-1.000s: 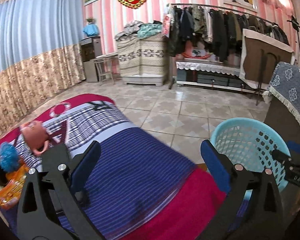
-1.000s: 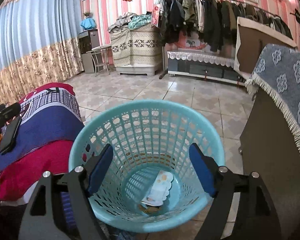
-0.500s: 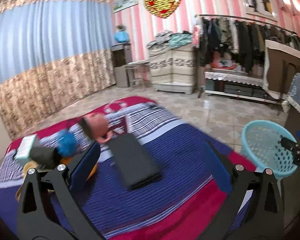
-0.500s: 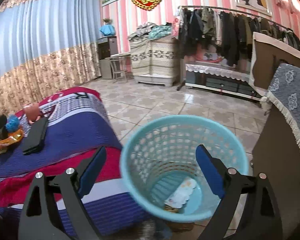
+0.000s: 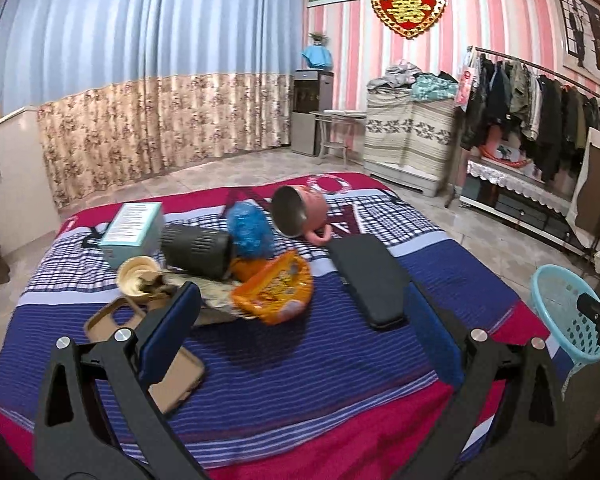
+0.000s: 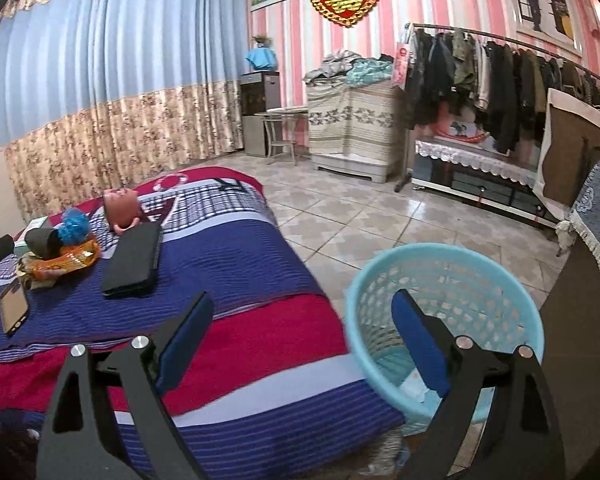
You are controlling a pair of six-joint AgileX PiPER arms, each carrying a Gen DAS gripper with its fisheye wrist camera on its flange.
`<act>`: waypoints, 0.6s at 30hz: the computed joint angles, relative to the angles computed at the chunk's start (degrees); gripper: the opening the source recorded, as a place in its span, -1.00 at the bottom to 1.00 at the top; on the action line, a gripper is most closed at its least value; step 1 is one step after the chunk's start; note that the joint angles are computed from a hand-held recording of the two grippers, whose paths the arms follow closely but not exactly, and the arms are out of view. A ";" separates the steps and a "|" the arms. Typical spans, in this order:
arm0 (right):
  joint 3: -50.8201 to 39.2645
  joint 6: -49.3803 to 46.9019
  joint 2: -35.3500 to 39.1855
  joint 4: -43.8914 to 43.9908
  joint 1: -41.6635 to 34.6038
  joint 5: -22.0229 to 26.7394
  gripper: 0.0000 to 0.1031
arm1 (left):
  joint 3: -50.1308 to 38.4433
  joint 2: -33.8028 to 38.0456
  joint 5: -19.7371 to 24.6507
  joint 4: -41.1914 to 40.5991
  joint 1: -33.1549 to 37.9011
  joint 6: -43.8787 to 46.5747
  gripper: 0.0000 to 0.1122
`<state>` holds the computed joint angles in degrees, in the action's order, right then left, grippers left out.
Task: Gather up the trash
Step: 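Move both tools back over the bed toward the remaining clutter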
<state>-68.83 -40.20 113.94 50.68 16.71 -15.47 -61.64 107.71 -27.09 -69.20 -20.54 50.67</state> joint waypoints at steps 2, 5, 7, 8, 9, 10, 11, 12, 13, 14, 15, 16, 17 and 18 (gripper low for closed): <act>-0.50 -0.67 0.31 0.80 0.62 0.27 0.73 | 1.67 -1.24 -0.28 1.62 0.66 -1.86 0.74; -1.53 -2.91 1.11 2.96 1.54 0.52 0.73 | 3.55 -2.70 -0.93 2.38 1.72 -2.29 0.74; -2.10 -3.77 1.61 3.86 2.10 0.74 0.73 | 5.03 -3.69 -1.79 2.29 2.05 -2.09 0.74; -2.57 -4.50 1.99 4.73 2.51 0.74 0.73 | 5.65 -4.05 -1.81 2.39 2.56 -2.11 0.74; -3.06 -5.26 2.31 5.53 2.88 0.90 0.73 | 6.04 -4.31 -1.48 2.68 3.28 -2.25 0.74; -3.76 -6.81 2.66 7.04 3.22 1.13 0.73 | 6.37 -4.41 -1.38 2.55 3.74 -2.27 0.74; -4.21 -7.67 2.95 7.83 3.46 1.24 0.73 | 6.67 -4.50 -1.19 2.47 4.22 -2.30 0.74; -4.76 -8.89 3.29 8.81 3.73 1.47 0.73 | 6.45 -4.45 -0.81 2.01 4.74 -1.68 0.74; -5.11 -9.76 3.55 9.57 4.03 1.46 0.73 | 6.73 -4.41 -0.93 1.95 5.30 -1.49 0.74; -5.86 -11.61 4.00 11.18 4.42 1.60 0.73 | 6.94 -4.42 -1.19 1.98 5.47 -1.50 0.74; -6.35 -12.62 4.34 12.06 4.75 1.64 0.73 | 7.35 -4.50 -1.53 2.32 5.91 -1.67 0.74; -6.99 -14.05 4.72 13.16 5.02 1.86 0.73 | 7.80 -4.63 -1.87 2.74 6.29 -1.84 0.74; -7.43 -15.62 4.92 14.59 5.40 1.86 0.73 | 7.98 -4.67 -2.16 2.78 6.59 -1.55 0.74; -7.94 -16.74 5.28 15.55 5.69 1.86 0.73 | 8.14 -4.63 -2.64 2.74 6.92 -0.98 0.74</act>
<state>-76.77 -56.94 119.23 66.24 22.40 -13.60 -53.49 103.07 -29.73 -66.47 -13.61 49.69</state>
